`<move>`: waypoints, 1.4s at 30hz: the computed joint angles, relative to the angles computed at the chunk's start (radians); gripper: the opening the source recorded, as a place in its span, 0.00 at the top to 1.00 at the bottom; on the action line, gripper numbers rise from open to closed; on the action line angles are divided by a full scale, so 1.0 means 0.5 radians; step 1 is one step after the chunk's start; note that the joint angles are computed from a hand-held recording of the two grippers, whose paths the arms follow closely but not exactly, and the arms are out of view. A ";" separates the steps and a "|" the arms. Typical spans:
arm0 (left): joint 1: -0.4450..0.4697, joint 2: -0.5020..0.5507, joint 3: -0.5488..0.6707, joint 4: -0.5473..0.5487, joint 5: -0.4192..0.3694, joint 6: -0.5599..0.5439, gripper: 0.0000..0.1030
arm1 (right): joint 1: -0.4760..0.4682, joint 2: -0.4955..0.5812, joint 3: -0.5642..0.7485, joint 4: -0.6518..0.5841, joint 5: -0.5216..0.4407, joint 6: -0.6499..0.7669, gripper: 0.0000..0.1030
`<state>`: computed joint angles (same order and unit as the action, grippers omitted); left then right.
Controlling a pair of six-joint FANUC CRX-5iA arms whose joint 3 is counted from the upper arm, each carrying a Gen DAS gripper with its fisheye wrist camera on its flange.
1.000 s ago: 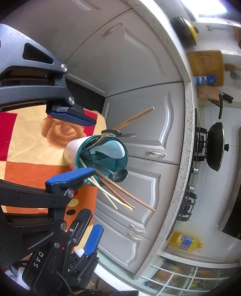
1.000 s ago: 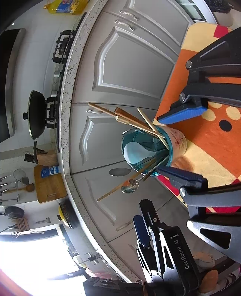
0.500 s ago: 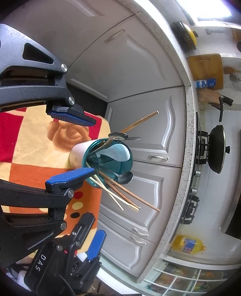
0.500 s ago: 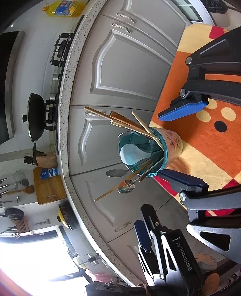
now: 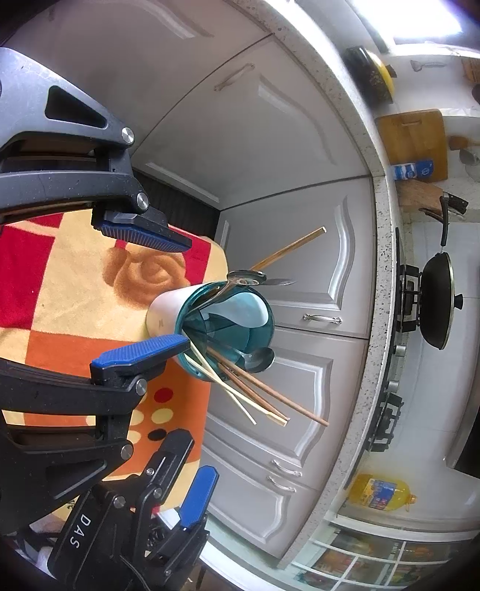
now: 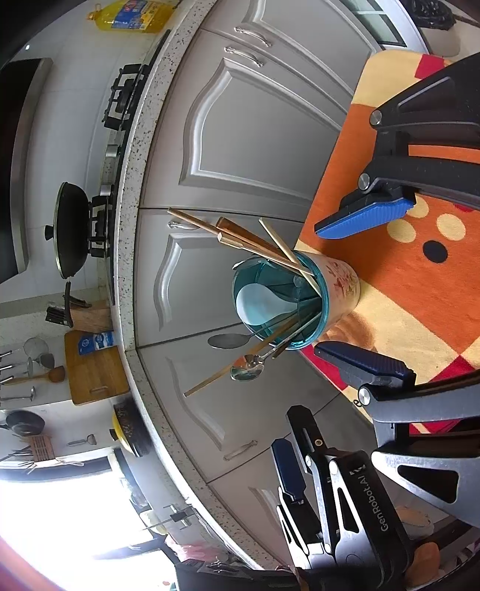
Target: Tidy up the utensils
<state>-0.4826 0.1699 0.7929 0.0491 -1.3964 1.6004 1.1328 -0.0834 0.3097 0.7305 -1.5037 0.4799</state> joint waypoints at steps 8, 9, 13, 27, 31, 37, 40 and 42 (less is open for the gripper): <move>0.003 0.001 0.005 0.000 0.005 0.003 0.56 | -0.002 0.022 0.028 -0.012 -0.010 0.024 0.46; 0.004 -0.001 0.001 -0.001 0.011 0.003 0.56 | -0.001 0.025 0.031 -0.011 -0.012 0.024 0.46; 0.007 0.006 0.012 -0.001 0.007 0.002 0.56 | -0.010 0.032 0.039 -0.026 -0.013 0.036 0.45; -0.003 0.029 0.048 -0.007 -0.001 0.013 0.56 | -0.035 0.049 0.060 -0.066 -0.003 0.073 0.45; -0.001 0.026 0.041 0.001 0.002 0.015 0.56 | -0.034 0.050 0.059 -0.069 0.000 0.074 0.43; 0.011 0.042 0.029 0.060 0.014 0.014 0.56 | -0.046 0.031 0.030 -0.099 0.009 0.070 0.42; 0.007 0.041 0.013 0.065 0.048 0.004 0.56 | -0.050 -0.015 -0.034 -0.103 0.025 0.031 0.42; 0.004 0.040 0.008 0.055 0.067 0.003 0.56 | -0.048 -0.069 -0.115 -0.078 0.022 -0.016 0.42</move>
<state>-0.4809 0.1900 0.7969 0.0767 -1.3631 1.6021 1.1086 -0.1180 0.2524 0.6914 -1.4925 0.4717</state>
